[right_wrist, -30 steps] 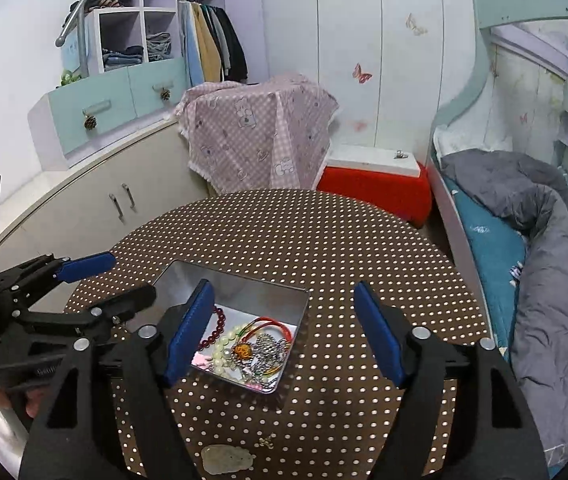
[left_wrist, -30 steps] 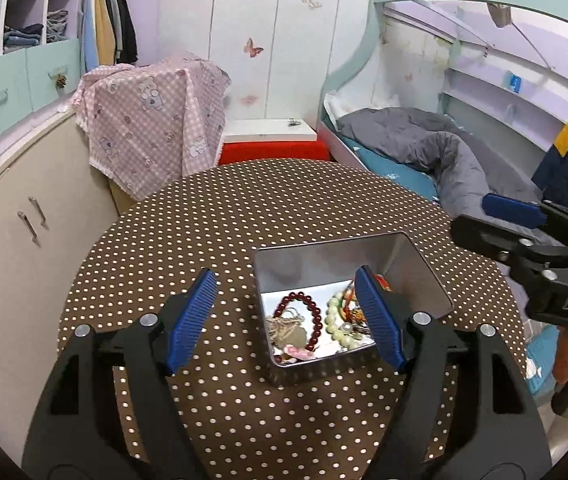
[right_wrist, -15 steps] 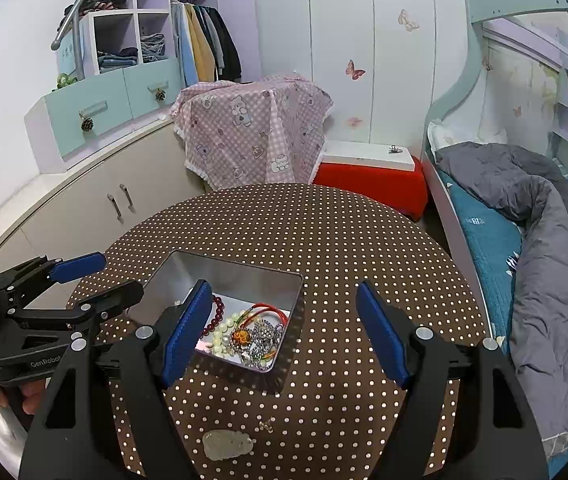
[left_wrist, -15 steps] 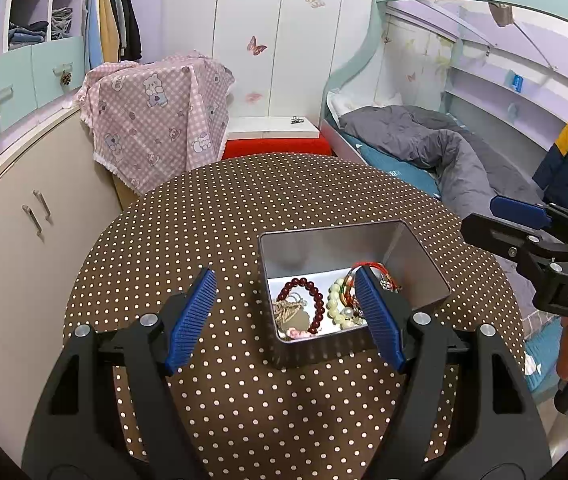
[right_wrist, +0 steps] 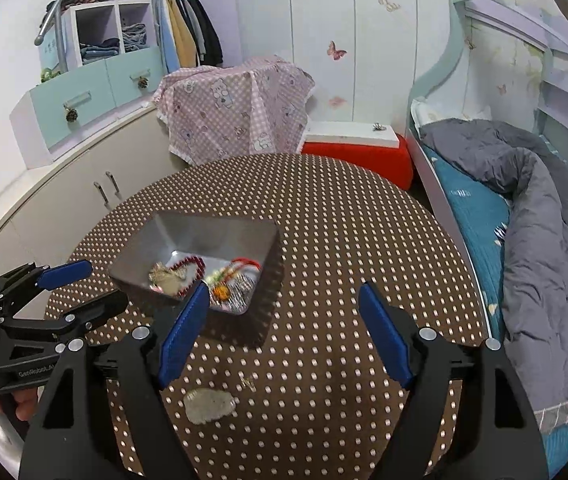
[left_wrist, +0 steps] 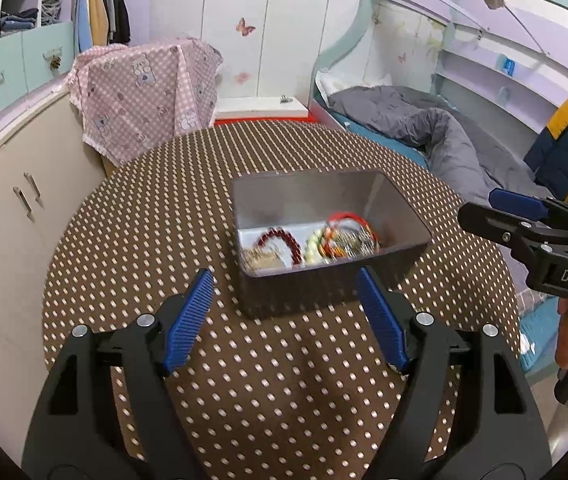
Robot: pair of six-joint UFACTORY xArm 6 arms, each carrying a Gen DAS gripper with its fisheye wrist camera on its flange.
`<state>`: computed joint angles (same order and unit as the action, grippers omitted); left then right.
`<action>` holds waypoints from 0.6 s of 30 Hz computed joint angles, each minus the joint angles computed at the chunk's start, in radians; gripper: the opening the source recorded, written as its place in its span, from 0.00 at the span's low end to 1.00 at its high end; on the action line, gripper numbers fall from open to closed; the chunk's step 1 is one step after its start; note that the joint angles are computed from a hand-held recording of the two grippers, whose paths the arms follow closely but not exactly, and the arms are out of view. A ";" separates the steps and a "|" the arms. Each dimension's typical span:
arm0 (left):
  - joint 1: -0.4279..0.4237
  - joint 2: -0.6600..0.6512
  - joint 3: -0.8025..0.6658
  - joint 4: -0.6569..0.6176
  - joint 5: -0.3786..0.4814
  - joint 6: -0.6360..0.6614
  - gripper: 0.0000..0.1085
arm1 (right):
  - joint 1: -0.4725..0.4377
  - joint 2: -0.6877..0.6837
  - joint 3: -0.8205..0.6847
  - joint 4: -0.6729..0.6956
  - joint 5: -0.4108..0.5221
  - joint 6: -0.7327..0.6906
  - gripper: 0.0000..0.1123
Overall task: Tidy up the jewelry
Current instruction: 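Lower the left gripper onto the pale jade pendant and grasp it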
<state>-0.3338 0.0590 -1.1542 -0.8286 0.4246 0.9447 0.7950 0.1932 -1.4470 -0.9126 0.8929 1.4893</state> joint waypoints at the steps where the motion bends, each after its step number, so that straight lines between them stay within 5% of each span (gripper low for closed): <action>1: -0.001 -0.005 0.010 0.004 0.010 -0.002 0.69 | 0.003 -0.009 0.017 0.006 0.002 0.007 0.67; 18: -0.061 -0.034 0.093 0.029 0.080 0.052 0.70 | 0.015 -0.080 0.180 0.097 -0.001 0.100 0.67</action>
